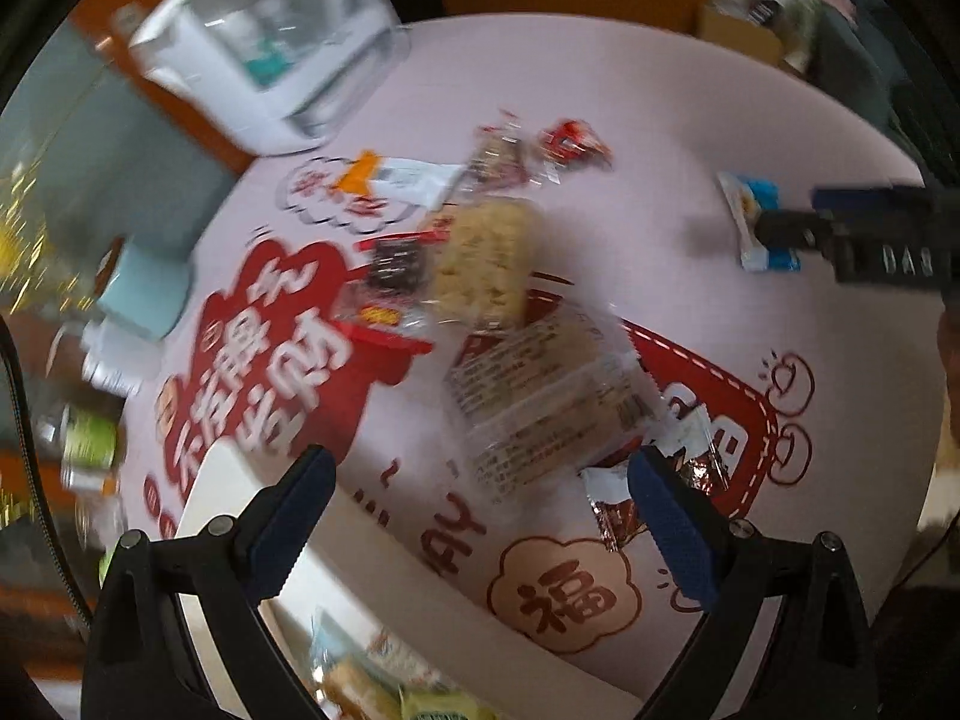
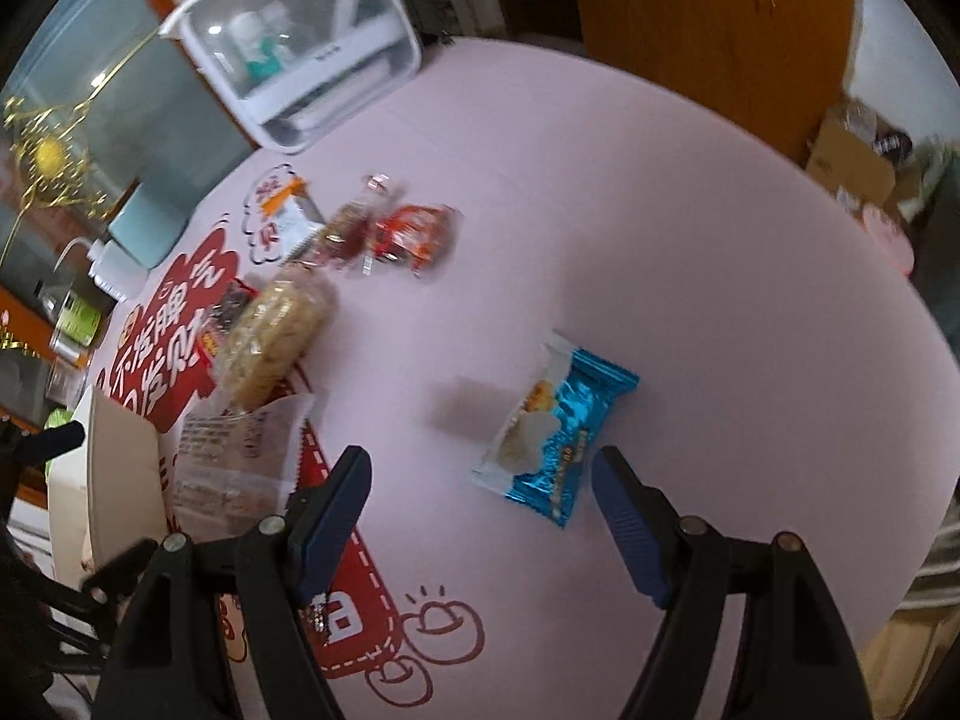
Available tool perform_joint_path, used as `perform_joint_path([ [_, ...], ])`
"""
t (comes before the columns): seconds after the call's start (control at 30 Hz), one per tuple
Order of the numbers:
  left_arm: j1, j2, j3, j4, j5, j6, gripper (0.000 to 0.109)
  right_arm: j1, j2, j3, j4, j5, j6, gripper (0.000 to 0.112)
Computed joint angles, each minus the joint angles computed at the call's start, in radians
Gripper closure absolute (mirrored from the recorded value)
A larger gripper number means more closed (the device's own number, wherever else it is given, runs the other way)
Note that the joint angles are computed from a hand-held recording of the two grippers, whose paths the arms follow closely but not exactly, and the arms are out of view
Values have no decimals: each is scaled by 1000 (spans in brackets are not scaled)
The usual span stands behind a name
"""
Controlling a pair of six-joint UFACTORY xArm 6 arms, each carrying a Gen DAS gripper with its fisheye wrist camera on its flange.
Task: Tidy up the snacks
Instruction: 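Grasp the clear printed bag with the left tool while the right tool grasps the blue foil packet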
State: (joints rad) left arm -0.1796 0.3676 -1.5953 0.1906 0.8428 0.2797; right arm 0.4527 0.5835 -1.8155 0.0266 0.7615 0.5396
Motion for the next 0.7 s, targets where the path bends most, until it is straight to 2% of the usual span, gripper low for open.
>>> perform_joint_path([
  [0.07,-17,38,-34,25,24,64,11,-7,7,2,14,3,8,36],
  [0.3,-58,112,-64,159,1,205,11,-18,48,-21,33,27,21,36],
  [0.57,-61,244,-234,105,114,292,11,-6,89,-77,-35,51,40,36],
  [0.63,-59,277,-281,77,155,312,11,-4,100,-95,-62,59,48,39],
  [0.7,-57,308,-324,53,195,322,10,-1,107,-106,-97,66,61,51],
])
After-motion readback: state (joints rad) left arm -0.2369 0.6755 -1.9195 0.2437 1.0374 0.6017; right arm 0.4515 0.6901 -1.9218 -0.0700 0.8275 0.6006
